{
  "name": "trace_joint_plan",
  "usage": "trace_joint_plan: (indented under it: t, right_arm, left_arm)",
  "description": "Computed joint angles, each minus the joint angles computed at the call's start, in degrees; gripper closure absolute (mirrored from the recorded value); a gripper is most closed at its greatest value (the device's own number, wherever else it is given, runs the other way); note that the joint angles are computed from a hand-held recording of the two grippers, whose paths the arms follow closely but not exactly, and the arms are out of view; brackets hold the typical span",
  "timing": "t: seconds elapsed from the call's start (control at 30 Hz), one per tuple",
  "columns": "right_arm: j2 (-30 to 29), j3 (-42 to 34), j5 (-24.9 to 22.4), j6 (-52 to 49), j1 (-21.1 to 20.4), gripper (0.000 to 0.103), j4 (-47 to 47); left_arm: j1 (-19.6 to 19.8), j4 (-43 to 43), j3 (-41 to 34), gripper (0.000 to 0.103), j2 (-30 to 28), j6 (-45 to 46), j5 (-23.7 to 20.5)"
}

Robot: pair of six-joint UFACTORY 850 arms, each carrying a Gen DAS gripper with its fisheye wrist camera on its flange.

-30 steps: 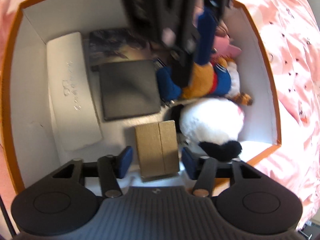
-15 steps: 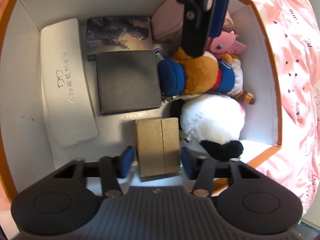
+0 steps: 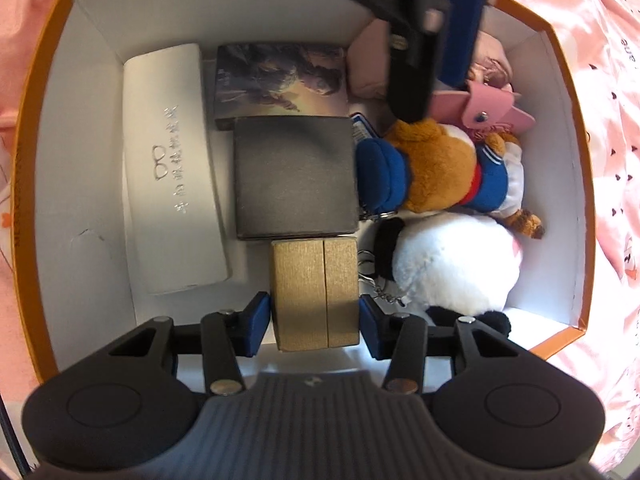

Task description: Organize objects

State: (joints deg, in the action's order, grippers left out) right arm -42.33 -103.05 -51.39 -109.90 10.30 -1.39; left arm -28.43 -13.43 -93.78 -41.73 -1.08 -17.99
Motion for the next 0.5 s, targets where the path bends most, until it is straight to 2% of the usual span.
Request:
trace_joint_plan:
  t: [0.13,0.27,0.33,0.4,0.5]
  right_arm:
    - [-0.4,-0.7,1.1,0.5,0.4,0.053,0.1]
    - [0.0,-0.5,1.7,1.1,0.9,0.052,0.2]
    - [0.9,0.7,3.4,0.3,0.9,0.051,0.5]
    - [1.9,1.8,4.9,0.4,1.1,0.048,0.1]
    - [3.0,2.2,4.8,1.6,1.2,0.047,-0.1]
  left_arm:
    - [-0.2,2.4,-0.2,0.068,-0.1,-1.6,-0.5]
    - [-0.2,2.3,0.4,0.059,0.3,-2.2,-0.3]
    - [-0.1,1.8,0.8,0.059,0.7,-1.7,-0.3]
    - [-0.3,3.9,1.3,0.057,1.2,-3.4,-0.1]
    - [-0.7,8.6,2.4,0.055,2.4,-7.5,0.6]
